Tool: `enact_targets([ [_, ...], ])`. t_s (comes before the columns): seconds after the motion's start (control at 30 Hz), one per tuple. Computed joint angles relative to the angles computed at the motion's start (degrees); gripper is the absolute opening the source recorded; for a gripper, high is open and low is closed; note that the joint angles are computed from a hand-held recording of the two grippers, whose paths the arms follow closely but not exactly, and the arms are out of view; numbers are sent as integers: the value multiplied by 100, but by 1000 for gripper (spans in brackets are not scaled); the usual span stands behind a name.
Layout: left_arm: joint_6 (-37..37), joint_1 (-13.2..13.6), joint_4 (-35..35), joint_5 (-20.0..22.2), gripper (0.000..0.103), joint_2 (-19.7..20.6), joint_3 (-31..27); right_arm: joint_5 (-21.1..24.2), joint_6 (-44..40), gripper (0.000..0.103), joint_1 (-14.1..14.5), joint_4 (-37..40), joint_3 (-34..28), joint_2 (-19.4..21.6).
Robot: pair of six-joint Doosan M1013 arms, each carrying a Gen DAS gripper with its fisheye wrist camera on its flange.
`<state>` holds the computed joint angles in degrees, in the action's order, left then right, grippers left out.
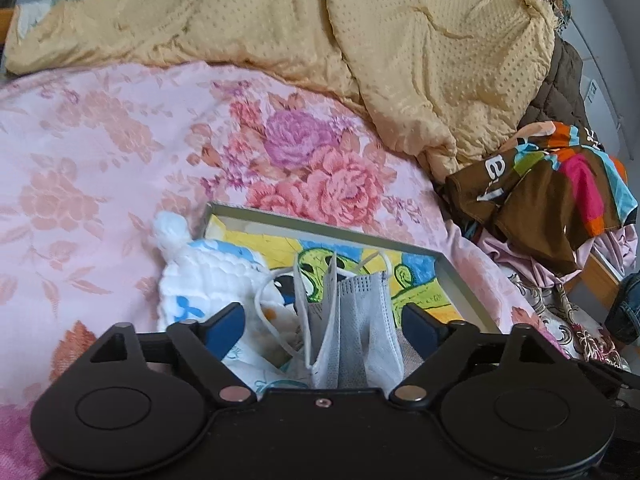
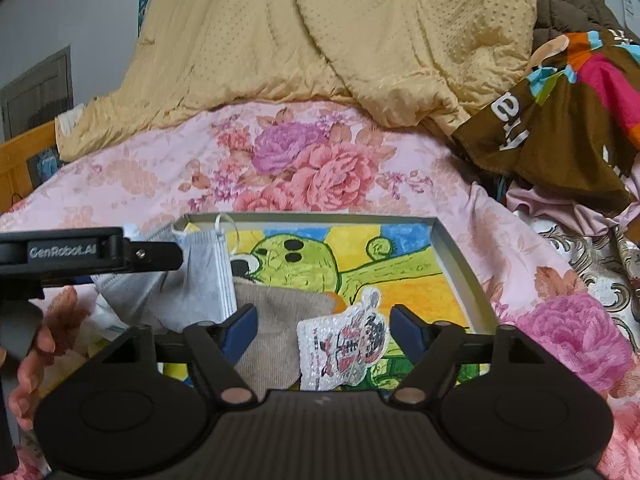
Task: Organize soft objects
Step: 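Lower both items into the tray and open both tools, then move both open tools back over the striped cloth and remaining pile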
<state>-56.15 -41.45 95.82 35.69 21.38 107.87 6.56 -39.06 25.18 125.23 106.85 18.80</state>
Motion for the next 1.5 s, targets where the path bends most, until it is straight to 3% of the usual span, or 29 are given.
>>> enact_targets([
  [0.23, 173, -292, -134, 557, 97, -147, 85, 372, -1138, 91, -104, 1320, 227, -230],
  [0.57, 965, -871, -583, 1397, 102, -377, 109, 1011, -1610, 100, -309, 2014, 715, -698],
  [0.77, 1340, -1220, -908, 1796, 102, -499, 122, 1235, -1666, 102, -423, 2157, 1051, -1005],
  [0.9, 1571, -1399, -1164, 1904, 102, -574, 135, 1335, -1312, 102, -511, 1847, 1262, -1201],
  [1.5, 1421, -2270, -1656, 2659, 102, -683, 268, 1588, -1164, 103, -611, 1905, 2114, -1942],
])
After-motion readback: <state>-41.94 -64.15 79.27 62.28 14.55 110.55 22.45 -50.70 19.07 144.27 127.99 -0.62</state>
